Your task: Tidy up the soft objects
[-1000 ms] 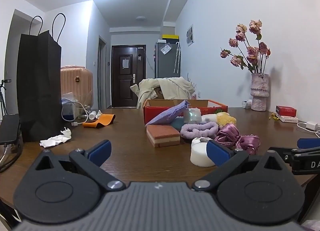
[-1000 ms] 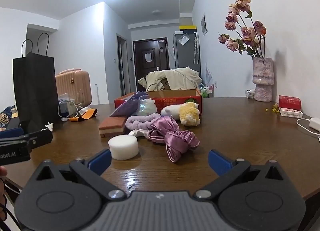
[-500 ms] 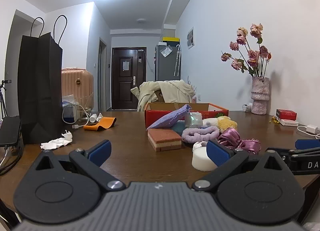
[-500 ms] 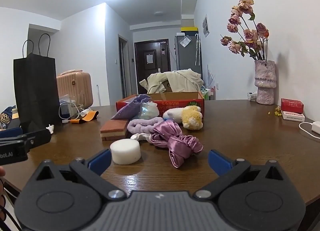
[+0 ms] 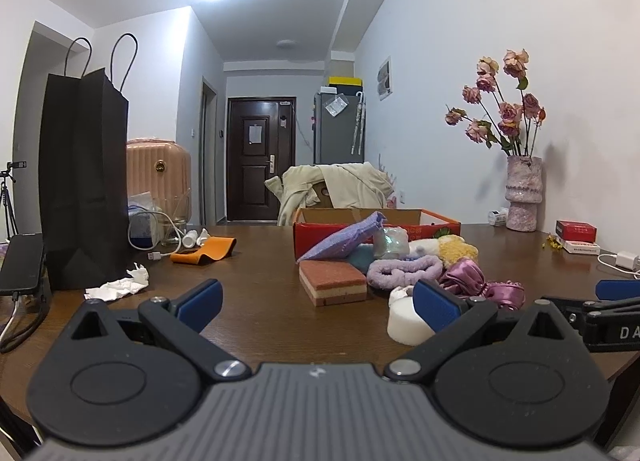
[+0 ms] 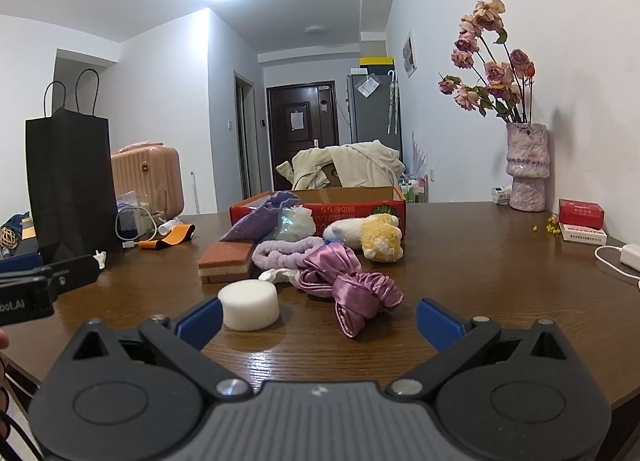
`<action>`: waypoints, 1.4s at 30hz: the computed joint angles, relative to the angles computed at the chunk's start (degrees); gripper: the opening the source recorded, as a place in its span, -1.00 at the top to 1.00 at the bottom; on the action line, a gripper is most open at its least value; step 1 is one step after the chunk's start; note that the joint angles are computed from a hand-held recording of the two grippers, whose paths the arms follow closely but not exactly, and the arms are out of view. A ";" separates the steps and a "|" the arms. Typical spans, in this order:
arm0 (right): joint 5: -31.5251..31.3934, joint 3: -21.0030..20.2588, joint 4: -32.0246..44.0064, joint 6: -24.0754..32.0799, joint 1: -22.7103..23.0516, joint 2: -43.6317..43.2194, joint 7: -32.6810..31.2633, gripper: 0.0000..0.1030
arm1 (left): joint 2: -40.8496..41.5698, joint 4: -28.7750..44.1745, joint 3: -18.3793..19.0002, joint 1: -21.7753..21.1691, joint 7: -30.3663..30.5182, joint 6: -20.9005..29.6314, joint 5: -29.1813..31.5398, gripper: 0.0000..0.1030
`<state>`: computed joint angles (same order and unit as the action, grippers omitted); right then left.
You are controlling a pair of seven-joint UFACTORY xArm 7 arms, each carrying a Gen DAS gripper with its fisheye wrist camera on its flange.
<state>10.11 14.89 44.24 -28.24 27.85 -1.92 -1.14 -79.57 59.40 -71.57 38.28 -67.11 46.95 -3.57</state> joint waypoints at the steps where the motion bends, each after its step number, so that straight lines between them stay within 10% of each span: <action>1: 0.04 0.00 -0.03 -0.11 -0.02 -0.03 -0.08 -1.00 | -0.06 0.02 0.09 0.02 -0.04 0.08 -0.02 -1.00; 42: 4.71 0.13 1.01 -1.92 1.10 1.36 -3.20 -1.00 | 0.91 -0.92 -0.06 -0.36 -0.04 -1.97 0.20 -1.00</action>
<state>14.82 15.02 45.25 -30.16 28.95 -0.55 -4.34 -78.66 58.48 -71.63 37.92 -67.15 44.98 -3.37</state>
